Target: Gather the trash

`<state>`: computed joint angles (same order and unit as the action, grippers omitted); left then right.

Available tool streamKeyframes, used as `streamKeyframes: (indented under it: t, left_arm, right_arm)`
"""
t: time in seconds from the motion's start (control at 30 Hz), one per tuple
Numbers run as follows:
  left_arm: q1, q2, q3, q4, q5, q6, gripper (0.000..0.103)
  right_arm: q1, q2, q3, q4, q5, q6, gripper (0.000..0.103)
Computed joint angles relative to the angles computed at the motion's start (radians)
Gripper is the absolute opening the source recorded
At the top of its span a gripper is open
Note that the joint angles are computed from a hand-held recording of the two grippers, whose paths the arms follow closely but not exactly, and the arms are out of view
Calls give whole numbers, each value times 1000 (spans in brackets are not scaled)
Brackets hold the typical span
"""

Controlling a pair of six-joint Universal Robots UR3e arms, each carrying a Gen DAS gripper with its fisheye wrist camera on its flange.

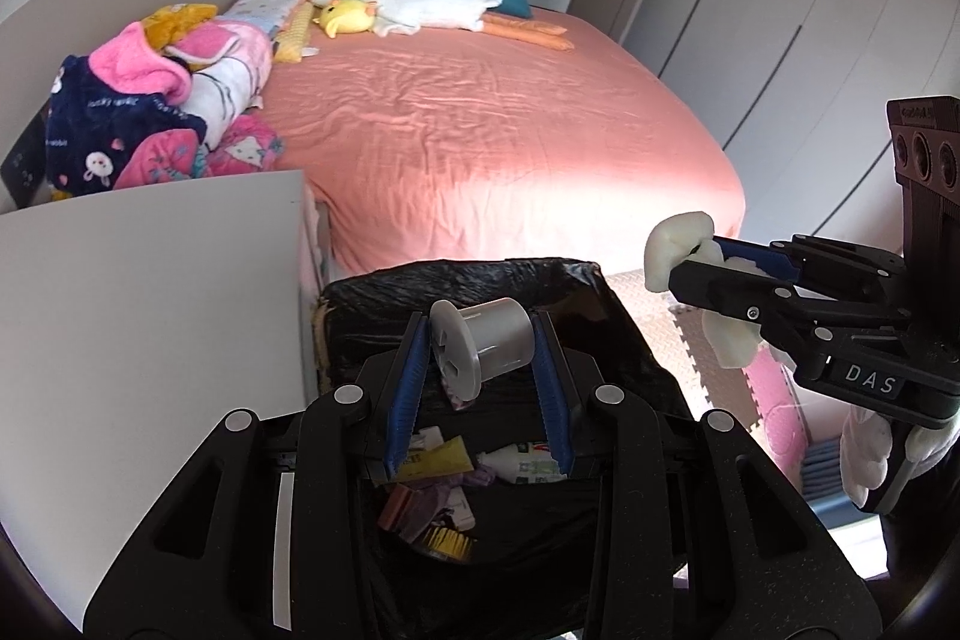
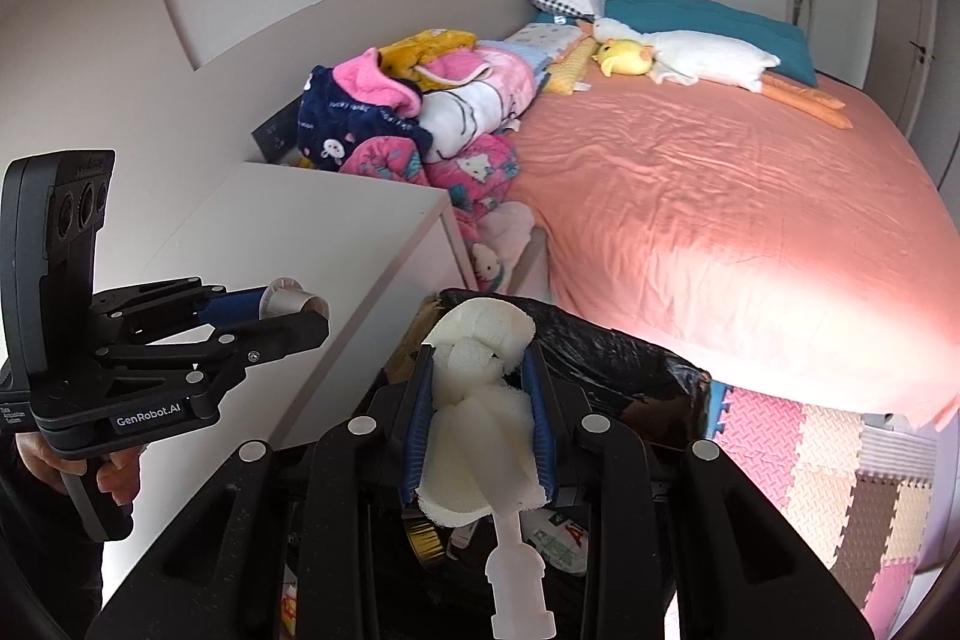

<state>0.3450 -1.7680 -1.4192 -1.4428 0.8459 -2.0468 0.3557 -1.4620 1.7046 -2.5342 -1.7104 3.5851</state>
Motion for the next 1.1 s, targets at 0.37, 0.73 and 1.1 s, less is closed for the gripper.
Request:
streamKeyframes:
  t: [0.37, 0.73, 1.1]
  left_arm:
    - [-39, -4, -7, -9, 17, 27, 71]
    - [-24, 21, -40, 38, -2, -5, 96]
    - [-43, 55, -107, 145, 38, -39, 96]
  right_arm:
    - [-5, -107, 96, -33, -34, 60, 59]
    - [47, -139, 94, -55, -145, 82, 87]
    - [62, -118, 70, -44, -144, 73, 87]
